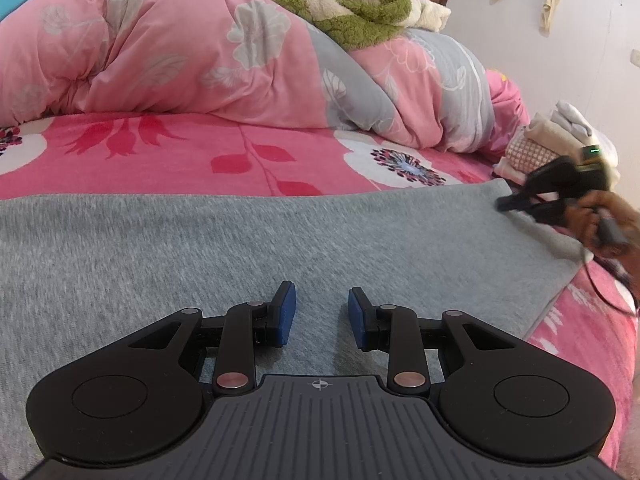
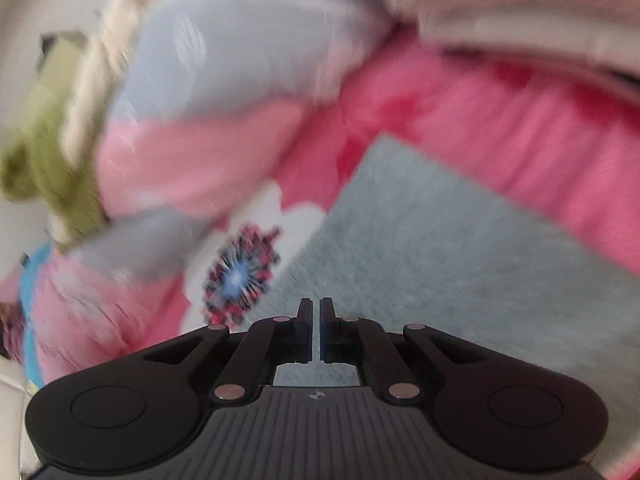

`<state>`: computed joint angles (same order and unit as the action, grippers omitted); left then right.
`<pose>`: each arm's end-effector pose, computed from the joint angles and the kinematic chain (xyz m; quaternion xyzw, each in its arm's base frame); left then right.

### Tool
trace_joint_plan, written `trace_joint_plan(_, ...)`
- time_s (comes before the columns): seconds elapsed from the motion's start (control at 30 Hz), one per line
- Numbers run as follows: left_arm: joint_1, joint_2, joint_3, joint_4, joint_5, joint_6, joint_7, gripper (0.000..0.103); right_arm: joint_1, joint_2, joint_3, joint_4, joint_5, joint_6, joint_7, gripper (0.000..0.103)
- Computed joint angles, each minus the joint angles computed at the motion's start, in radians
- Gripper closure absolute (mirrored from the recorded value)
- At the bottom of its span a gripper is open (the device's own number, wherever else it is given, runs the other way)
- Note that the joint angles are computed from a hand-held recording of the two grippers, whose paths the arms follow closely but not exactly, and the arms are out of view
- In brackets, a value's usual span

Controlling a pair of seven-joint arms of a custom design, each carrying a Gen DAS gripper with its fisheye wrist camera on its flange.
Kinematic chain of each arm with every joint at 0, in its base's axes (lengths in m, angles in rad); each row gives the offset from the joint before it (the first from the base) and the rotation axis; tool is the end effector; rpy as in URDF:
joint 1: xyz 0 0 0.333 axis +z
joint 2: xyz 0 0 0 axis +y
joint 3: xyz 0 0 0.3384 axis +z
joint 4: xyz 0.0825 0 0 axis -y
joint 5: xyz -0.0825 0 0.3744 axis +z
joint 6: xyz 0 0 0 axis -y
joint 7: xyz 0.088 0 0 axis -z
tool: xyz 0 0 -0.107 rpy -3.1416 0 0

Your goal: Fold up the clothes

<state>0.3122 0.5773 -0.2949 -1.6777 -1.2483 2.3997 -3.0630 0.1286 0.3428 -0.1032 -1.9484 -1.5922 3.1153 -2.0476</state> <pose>0.7013 0.0358 0.3248 -0.3949 0.7751 -0.4883 0.0697 0.6051 0.1053 0.3636 -0.2398 0.8779 -0.1226 0.3959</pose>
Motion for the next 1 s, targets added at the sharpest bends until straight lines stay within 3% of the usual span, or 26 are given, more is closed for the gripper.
trace_joint_plan(0.03,0.000,0.000,0.000,0.000,0.000,0.000,0.000,0.074,-0.012,0.011,0.002,-0.003,0.084,-0.013,-0.062,0.102)
trace_joint_plan(0.1,0.001,0.001,-0.001,0.001,0.000,-0.001,-0.001,0.074,0.013,0.004,-0.035,-0.012,0.106,-0.092,-0.018,0.103)
trace_joint_plan(0.2,0.004,0.004,-0.001,0.005,-0.001,-0.009,-0.007,0.073,0.047,-0.050,-0.037,-0.048,0.278,-0.259,-0.152,0.099)
trace_joint_plan(0.23,0.005,0.006,-0.001,0.007,0.000,-0.014,-0.011,0.073,0.056,-0.062,-0.046,-0.050,0.262,-0.253,-0.147,0.097)
trace_joint_plan(0.27,0.006,0.008,-0.001,0.010,0.000,-0.019,-0.016,0.073,0.061,-0.073,-0.051,-0.051,0.241,-0.236,-0.138,0.085)
trace_joint_plan(0.3,0.008,0.010,-0.001,0.012,0.001,-0.023,-0.021,0.073,0.057,-0.072,-0.040,-0.043,0.278,-0.233,-0.188,0.068)
trace_joint_plan(0.33,0.010,0.012,-0.001,0.015,0.001,-0.028,-0.026,0.073,0.049,-0.061,-0.022,-0.026,0.359,-0.243,-0.282,0.063)
trace_joint_plan(0.47,0.016,0.019,-0.002,0.023,-0.001,-0.046,-0.040,0.073,0.023,0.000,0.042,0.057,0.672,-0.295,-0.616,0.061)
trace_joint_plan(0.67,0.028,0.032,-0.002,0.040,-0.003,-0.085,-0.073,0.073,0.022,0.103,0.079,0.198,0.927,-0.401,-0.845,0.069)
trace_joint_plan(0.83,0.034,0.040,-0.002,0.049,-0.003,-0.104,-0.091,0.073,0.061,0.124,0.035,0.242,1.019,-0.461,-0.895,0.080)
trace_joint_plan(0.9,0.035,0.041,-0.003,0.050,-0.005,-0.105,-0.092,0.073,0.084,0.127,0.010,0.249,1.037,-0.473,-0.910,0.095)
trace_joint_plan(1.0,0.037,0.043,-0.004,0.052,-0.009,-0.108,-0.094,0.073,0.120,0.149,-0.031,0.276,1.050,-0.490,-0.942,0.102)
